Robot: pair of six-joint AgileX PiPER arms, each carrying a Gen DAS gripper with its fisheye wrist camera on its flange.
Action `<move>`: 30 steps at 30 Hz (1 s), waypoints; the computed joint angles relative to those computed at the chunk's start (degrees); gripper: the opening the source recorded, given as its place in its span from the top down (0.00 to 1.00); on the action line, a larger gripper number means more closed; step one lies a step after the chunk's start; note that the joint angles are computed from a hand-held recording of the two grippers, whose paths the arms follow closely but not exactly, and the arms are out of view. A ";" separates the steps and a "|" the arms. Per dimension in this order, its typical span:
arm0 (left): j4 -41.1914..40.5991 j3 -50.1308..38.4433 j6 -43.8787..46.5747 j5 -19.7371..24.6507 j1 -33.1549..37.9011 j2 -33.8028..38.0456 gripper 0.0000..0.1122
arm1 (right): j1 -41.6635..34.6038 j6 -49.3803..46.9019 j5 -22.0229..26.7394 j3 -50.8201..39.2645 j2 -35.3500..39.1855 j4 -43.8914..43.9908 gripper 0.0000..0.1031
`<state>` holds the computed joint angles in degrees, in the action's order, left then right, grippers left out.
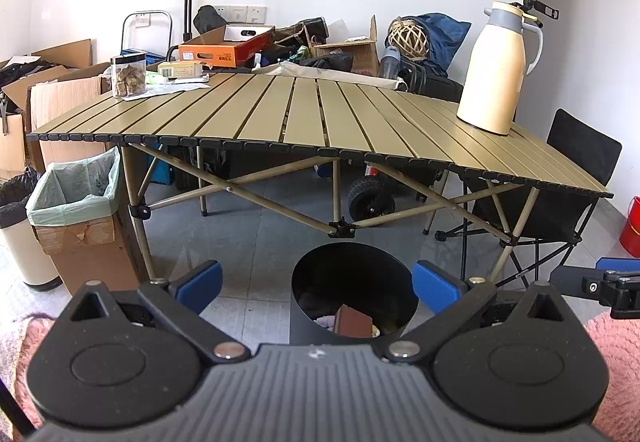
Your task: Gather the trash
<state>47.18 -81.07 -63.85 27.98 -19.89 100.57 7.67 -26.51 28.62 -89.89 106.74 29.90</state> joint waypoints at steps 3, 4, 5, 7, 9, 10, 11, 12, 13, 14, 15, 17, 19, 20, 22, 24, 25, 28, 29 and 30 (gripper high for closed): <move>-0.21 -0.16 0.33 0.11 -0.05 -0.03 0.08 | 0.03 0.15 -0.03 0.01 -0.01 -0.08 0.00; -0.15 -0.19 0.20 0.11 -0.06 -0.01 0.08 | 0.04 0.16 0.01 -0.02 -0.04 -0.10 0.00; -0.03 -0.15 0.09 0.06 -0.07 0.04 0.08 | 0.00 -0.03 -0.03 -0.02 0.00 0.04 0.00; -0.01 -0.20 0.17 0.05 -0.10 0.05 0.08 | 0.02 -0.10 -0.11 -0.01 -0.01 0.09 0.00; -0.11 -0.28 0.33 0.08 -0.10 0.06 0.08 | 0.00 -0.15 -0.10 -0.06 0.00 0.12 0.00; -0.11 -0.30 0.31 0.06 -0.11 0.07 0.08 | 0.00 -0.15 -0.10 -0.06 0.00 0.12 0.00; 0.00 -0.37 0.17 0.16 -0.16 0.10 0.08 | 0.02 -0.05 -0.11 -0.05 -0.01 0.04 0.00; 0.13 -0.44 0.02 0.26 -0.22 0.15 0.08 | 0.04 0.03 -0.09 -0.08 -0.02 -0.03 0.00; 0.15 -0.32 0.00 0.13 -0.18 0.12 0.08 | 0.03 -0.09 -0.12 -0.05 -0.01 0.08 0.00; 0.19 -0.25 -0.01 0.09 -0.15 0.09 0.08 | 0.05 -0.10 -0.12 -0.05 -0.04 0.08 0.00; 0.20 -0.34 -0.01 0.12 -0.19 0.14 0.08 | 0.05 -0.17 -0.11 -0.06 -0.02 0.12 0.00; 0.04 -0.46 0.23 0.19 -0.19 0.11 0.08 | 0.12 0.07 -0.07 -0.18 0.03 -0.10 0.00; 0.02 -0.42 0.23 0.09 -0.17 0.09 0.08 | 0.15 0.16 -0.15 -0.11 0.00 -0.13 0.00; -0.01 -0.43 0.28 0.17 -0.19 0.11 0.08 | 0.15 0.16 -0.15 -0.11 0.00 -0.13 0.00; -0.02 -0.50 0.31 0.20 -0.24 0.10 0.08 | 0.13 0.11 -0.11 -0.12 0.00 -0.11 0.00; -0.19 -0.57 0.67 0.24 -0.17 0.03 0.08 | 0.13 0.11 -0.11 -0.12 0.00 -0.11 0.00; -0.41 -0.80 0.99 0.33 -0.15 0.14 0.08 | 0.15 0.13 -0.16 -0.08 -0.01 -0.12 0.00; 0.22 -0.88 0.70 0.35 -0.24 0.19 0.08 | 0.14 0.09 -0.13 -0.09 0.00 -0.10 0.00; 0.42 -0.78 0.81 0.19 -0.20 0.08 0.08 | 0.14 0.09 -0.13 -0.09 0.00 -0.10 0.00; 1.09 -0.77 0.57 0.06 -0.17 0.22 0.08 | 0.15 0.09 -0.13 -0.08 -0.01 -0.08 0.00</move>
<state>48.28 -81.84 -63.27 28.03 -20.06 100.79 7.82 -26.41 28.49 -89.98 106.73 29.82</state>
